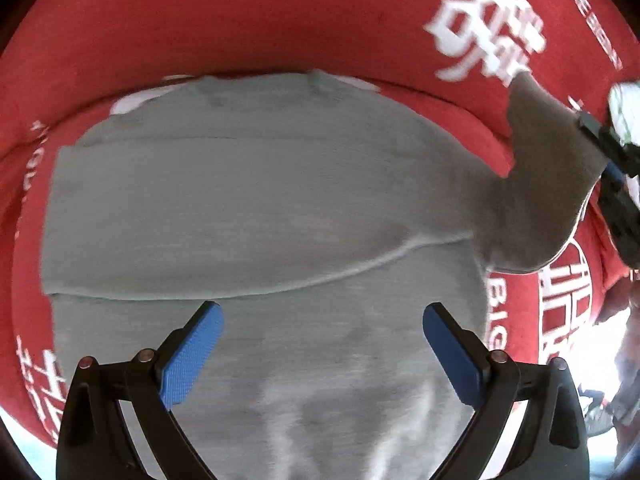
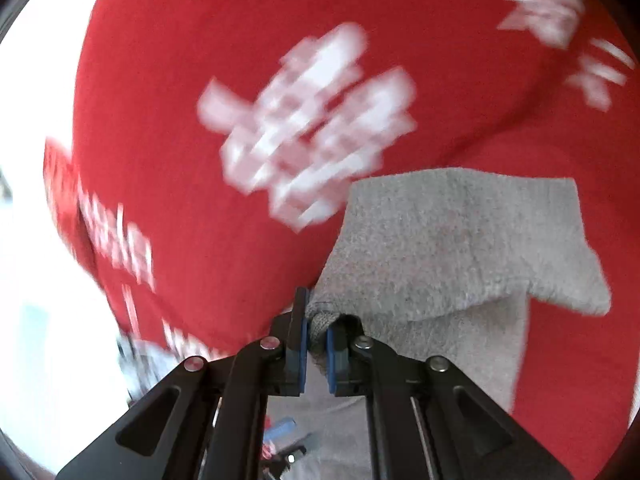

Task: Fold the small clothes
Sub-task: 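Grasp the sleeve cuff nearest the right gripper and lift it, then fold the sleeve across the sweater back and open the right gripper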

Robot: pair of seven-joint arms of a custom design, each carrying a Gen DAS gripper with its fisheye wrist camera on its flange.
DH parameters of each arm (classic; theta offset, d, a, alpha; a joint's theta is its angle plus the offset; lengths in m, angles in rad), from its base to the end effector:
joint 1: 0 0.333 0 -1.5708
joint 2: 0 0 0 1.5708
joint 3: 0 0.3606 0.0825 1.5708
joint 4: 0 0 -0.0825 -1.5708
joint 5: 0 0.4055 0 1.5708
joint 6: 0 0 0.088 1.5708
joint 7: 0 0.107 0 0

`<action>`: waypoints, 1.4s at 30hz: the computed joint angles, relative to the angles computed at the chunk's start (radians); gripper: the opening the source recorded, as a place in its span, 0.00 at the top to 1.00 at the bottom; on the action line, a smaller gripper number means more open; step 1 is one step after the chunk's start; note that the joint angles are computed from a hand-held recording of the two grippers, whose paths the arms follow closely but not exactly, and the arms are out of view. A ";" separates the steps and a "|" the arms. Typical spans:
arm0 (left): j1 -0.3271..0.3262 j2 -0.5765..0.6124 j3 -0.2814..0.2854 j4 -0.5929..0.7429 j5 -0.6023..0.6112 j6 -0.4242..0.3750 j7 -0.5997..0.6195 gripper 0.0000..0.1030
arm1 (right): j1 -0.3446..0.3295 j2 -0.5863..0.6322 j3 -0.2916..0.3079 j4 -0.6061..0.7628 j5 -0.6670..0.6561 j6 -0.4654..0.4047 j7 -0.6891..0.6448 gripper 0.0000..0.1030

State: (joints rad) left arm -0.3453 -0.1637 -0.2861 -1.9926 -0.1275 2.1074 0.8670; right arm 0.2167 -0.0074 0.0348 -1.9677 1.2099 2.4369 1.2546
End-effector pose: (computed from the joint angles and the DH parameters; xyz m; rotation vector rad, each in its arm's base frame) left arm 0.4358 -0.3386 0.5960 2.2989 -2.0385 0.4318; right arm 0.5943 0.1550 0.5632 -1.3249 1.6606 0.4242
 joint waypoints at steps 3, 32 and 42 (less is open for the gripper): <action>0.020 -0.054 0.018 -0.051 0.008 -0.007 -0.009 0.02 | 0.044 0.063 0.045 0.095 -0.136 -0.044 -0.008 0.93; 0.141 -0.341 0.097 -0.322 -0.021 -0.005 -0.008 0.02 | 0.164 0.227 0.152 0.201 -0.542 0.062 0.487 0.91; 0.191 -0.416 0.120 -0.369 -0.003 -0.063 -0.019 0.02 | 0.351 0.438 0.165 0.537 -1.042 -0.316 0.342 0.71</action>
